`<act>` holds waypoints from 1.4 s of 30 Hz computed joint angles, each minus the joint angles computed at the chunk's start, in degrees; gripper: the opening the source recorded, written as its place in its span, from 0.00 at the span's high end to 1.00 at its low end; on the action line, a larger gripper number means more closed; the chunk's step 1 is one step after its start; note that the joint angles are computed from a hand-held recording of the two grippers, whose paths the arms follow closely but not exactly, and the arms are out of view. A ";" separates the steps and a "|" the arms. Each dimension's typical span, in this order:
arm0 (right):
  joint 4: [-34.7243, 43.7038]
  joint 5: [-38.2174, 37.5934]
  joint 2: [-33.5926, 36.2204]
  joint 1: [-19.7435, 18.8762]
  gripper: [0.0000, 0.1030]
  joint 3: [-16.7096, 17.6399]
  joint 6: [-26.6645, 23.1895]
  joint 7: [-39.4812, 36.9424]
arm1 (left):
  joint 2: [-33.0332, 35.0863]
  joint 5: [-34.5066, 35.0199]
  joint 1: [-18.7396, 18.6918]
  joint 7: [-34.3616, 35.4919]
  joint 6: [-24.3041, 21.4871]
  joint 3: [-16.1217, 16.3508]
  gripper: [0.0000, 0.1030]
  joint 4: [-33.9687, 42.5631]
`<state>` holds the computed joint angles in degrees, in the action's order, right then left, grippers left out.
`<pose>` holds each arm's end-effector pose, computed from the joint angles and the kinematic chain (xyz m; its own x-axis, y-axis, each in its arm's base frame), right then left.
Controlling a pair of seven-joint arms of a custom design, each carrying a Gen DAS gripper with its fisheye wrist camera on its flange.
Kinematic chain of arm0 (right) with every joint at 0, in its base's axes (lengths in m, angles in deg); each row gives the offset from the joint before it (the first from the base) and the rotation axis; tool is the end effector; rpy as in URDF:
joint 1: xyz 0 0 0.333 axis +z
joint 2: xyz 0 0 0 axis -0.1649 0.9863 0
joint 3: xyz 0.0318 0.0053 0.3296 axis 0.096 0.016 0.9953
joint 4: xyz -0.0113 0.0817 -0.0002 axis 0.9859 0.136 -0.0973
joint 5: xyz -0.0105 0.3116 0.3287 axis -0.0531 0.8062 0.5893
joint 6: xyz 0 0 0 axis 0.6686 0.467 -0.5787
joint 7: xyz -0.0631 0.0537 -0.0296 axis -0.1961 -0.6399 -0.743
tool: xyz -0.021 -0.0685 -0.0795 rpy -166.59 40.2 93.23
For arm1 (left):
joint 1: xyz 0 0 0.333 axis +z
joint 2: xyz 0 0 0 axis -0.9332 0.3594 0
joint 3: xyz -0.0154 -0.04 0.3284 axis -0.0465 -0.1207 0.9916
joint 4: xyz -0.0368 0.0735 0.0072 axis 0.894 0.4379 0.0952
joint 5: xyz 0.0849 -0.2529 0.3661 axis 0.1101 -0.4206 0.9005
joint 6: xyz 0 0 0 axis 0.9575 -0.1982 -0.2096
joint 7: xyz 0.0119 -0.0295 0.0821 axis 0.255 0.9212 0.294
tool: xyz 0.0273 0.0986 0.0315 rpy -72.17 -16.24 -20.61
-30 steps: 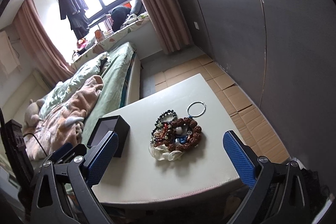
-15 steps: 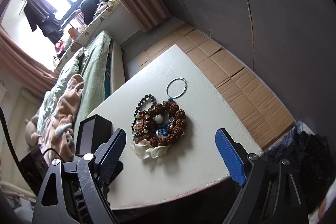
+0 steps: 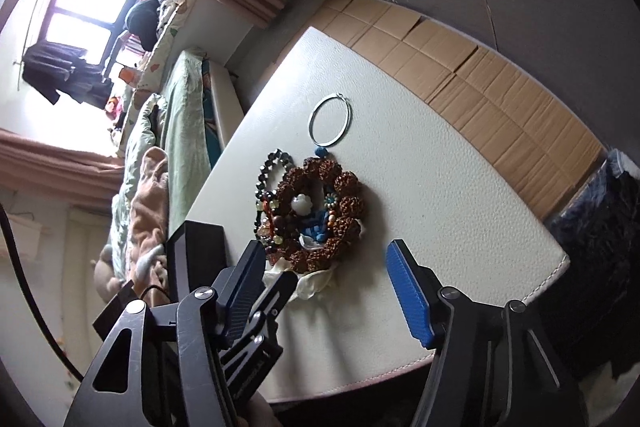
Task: Organize jewelry
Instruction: 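Grasp the white cloth scrunchie with the left gripper while the right gripper grasps the brown bead bracelet, then carry both items into the black box and open both grippers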
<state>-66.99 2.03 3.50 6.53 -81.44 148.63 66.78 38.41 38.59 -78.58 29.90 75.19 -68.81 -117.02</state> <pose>0.6202 0.2151 0.3853 -0.3898 -0.6640 -0.6380 -0.7426 0.6364 -0.2087 0.6850 -0.3623 0.3456 -0.4372 -0.8706 0.2254 -0.8018 0.2638 -0.5363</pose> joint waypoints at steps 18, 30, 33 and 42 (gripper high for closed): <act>7.03 4.43 8.44 -0.64 0.61 1.28 -1.33 -0.40 | -7.34 -5.96 8.23 3.91 11.89 -6.88 0.99 -9.53; 3.92 3.44 6.89 -0.76 0.80 2.31 3.74 2.87 | -11.72 -9.34 13.45 6.34 16.78 -11.27 0.99 -15.31; 3.24 3.81 6.00 -1.35 0.80 3.41 6.17 0.46 | -12.04 -10.09 15.67 6.77 17.70 -13.32 0.99 -15.70; 5.46 17.30 5.68 -9.01 0.80 14.60 14.40 -20.60 | -12.03 -11.35 23.32 7.79 19.41 -20.00 0.99 -16.23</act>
